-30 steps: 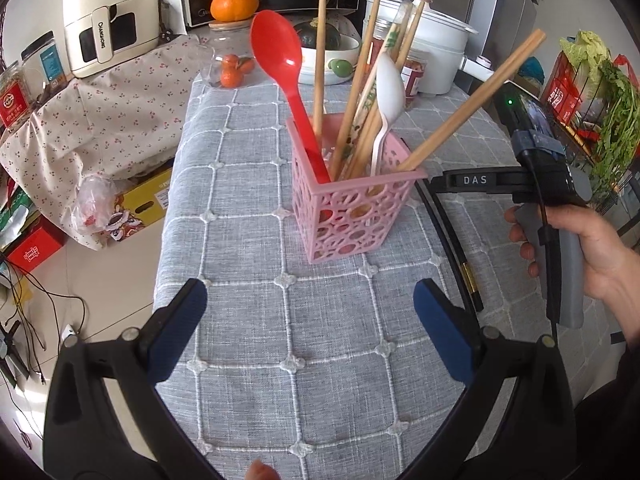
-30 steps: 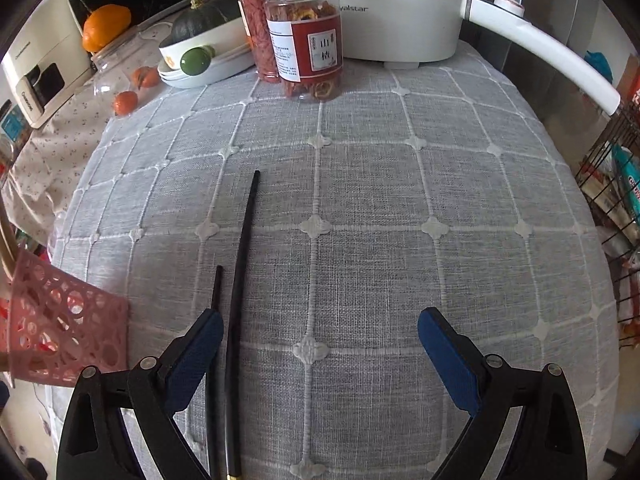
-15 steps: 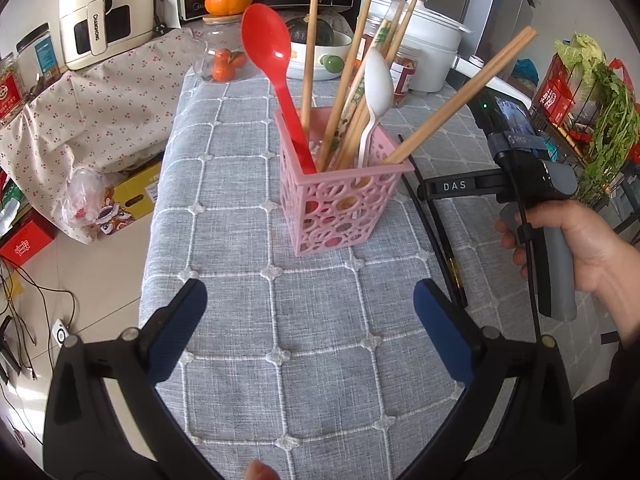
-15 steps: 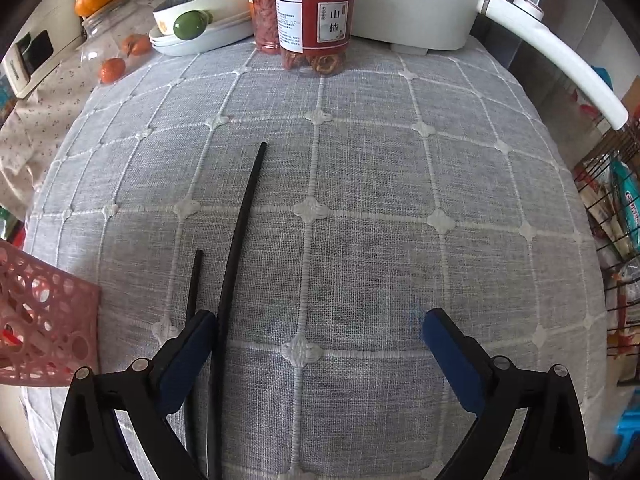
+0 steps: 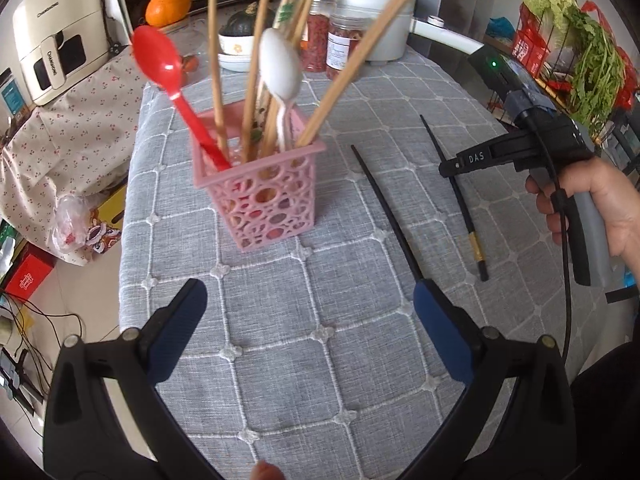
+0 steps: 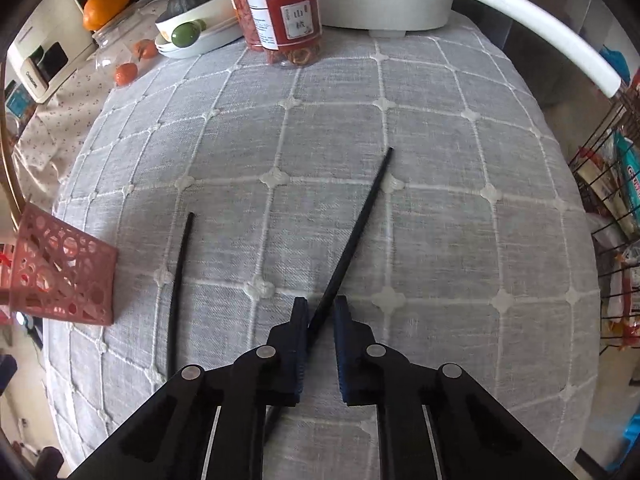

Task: Organize utensils
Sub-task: 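Move the right tool to the black chopsticks and grasp one, then grasp the other black chopstick with the left tool while the right tool lifts its chopstick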

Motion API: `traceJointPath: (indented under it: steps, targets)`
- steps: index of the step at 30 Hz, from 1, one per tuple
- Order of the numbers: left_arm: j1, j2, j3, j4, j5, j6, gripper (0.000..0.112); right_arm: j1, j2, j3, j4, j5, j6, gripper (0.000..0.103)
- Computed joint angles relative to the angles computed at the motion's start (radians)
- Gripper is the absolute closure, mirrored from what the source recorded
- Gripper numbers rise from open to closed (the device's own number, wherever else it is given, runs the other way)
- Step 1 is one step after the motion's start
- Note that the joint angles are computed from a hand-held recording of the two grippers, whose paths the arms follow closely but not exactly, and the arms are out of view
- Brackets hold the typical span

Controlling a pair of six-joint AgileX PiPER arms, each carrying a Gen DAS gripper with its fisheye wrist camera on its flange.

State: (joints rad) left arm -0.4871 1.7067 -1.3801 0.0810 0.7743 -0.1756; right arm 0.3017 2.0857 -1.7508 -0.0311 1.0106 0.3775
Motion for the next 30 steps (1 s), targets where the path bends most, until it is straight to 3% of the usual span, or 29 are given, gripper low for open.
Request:
traceJointPath:
  steps: [8,10,15,17,25,27,30]
  targets:
    - [-0.146,0.154,-0.162,0.123,0.056,-0.181,0.01,-0.088,-0.153,0.222,0.01,-0.037,-0.063,0.097]
    - [-0.17,0.207,-0.212,0.162,0.057,-0.234,0.017,-0.113,-0.184,0.264,0.031,-0.047,-0.087,0.097]
    - [-0.159,0.32,-0.313,0.14,0.027,-0.293,0.059,-0.161,-0.238,0.342,0.081,-0.069,-0.164,0.097]
    - [-0.149,0.35,-0.337,0.126,0.016,-0.307,0.067,-0.169,-0.247,0.354,0.097,-0.072,-0.187,0.097]
    - [-0.158,0.434,-0.425,0.156,0.049,-0.361,0.087,-0.16,-0.228,0.342,0.14,-0.087,-0.223,0.097]
    - [-0.158,0.437,-0.435,0.139,0.065,-0.338,0.104,-0.161,-0.231,0.348,0.146,-0.093,-0.23,0.097]
    - [-0.154,0.415,-0.415,0.095,0.073,-0.28,0.105,-0.157,-0.229,0.346,0.132,-0.094,-0.217,0.097]
